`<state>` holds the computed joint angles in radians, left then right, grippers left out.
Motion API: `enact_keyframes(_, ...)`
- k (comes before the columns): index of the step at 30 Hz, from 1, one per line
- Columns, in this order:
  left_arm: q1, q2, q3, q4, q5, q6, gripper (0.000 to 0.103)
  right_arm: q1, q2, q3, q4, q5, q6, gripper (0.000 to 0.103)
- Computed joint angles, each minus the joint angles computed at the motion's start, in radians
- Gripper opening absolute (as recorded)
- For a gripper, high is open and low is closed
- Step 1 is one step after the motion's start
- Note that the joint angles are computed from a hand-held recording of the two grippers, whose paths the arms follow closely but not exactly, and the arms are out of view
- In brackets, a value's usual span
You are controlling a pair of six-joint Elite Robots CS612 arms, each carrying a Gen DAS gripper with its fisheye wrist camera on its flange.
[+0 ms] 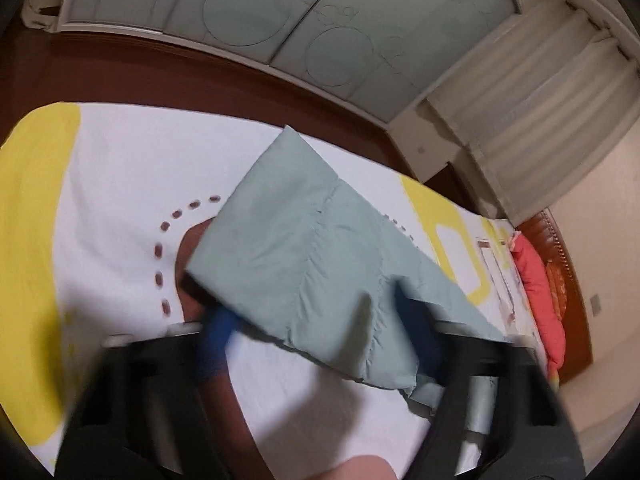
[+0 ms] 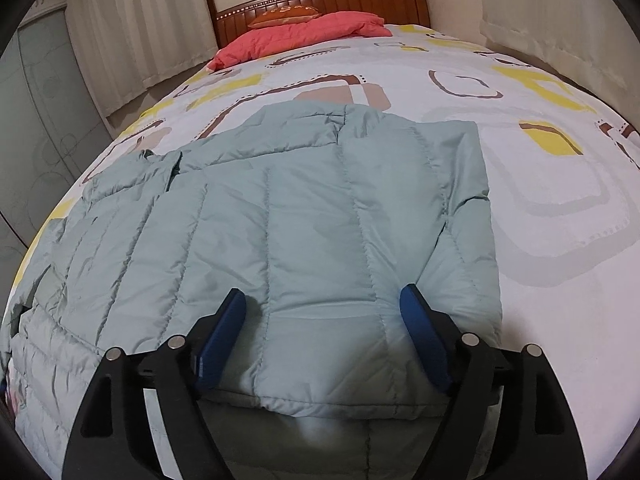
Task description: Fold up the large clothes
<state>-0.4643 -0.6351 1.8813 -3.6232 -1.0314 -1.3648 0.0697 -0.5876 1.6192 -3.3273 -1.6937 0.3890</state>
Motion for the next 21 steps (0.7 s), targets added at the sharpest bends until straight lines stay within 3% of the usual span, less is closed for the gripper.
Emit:
enact_keyframes(1, 0.009, 0.013, -0.003, -0.047, -0.033, 0.004, 0.023, 0.000, 0.001, 0.000, -0.001, 0.000, 0.000, 0.079)
enact_keyframes(2, 0.015, 0.020, -0.004, -0.052, -0.041, -0.026, 0.015, 0.000, 0.000, 0.000, -0.002, 0.001, 0.001, 0.079)
enact_keyframes(5, 0.012, 0.020, -0.007, -0.042, -0.026, 0.002, 0.005, -0.001, 0.002, 0.001, -0.009, 0.005, 0.005, 0.079)
enact_keyframes(9, -0.004, 0.003, -0.021, -0.010, 0.008, 0.101, 0.004, -0.001, 0.003, 0.002, -0.016, 0.008, 0.006, 0.079)
enact_keyframes(13, -0.043, -0.008, -0.061, -0.019, 0.050, 0.269, 0.004, -0.004, 0.004, 0.004, -0.025, 0.013, 0.008, 0.079)
enact_keyframes(17, -0.077, -0.006, -0.134, -0.043, -0.007, 0.429, 0.004, -0.006, 0.005, 0.007, -0.037, 0.021, 0.015, 0.079)
enact_keyframes(21, -0.116, 0.005, -0.216, -0.007, -0.084, 0.558, 0.004, -0.010, 0.006, 0.012, -0.052, 0.033, 0.021, 0.079)
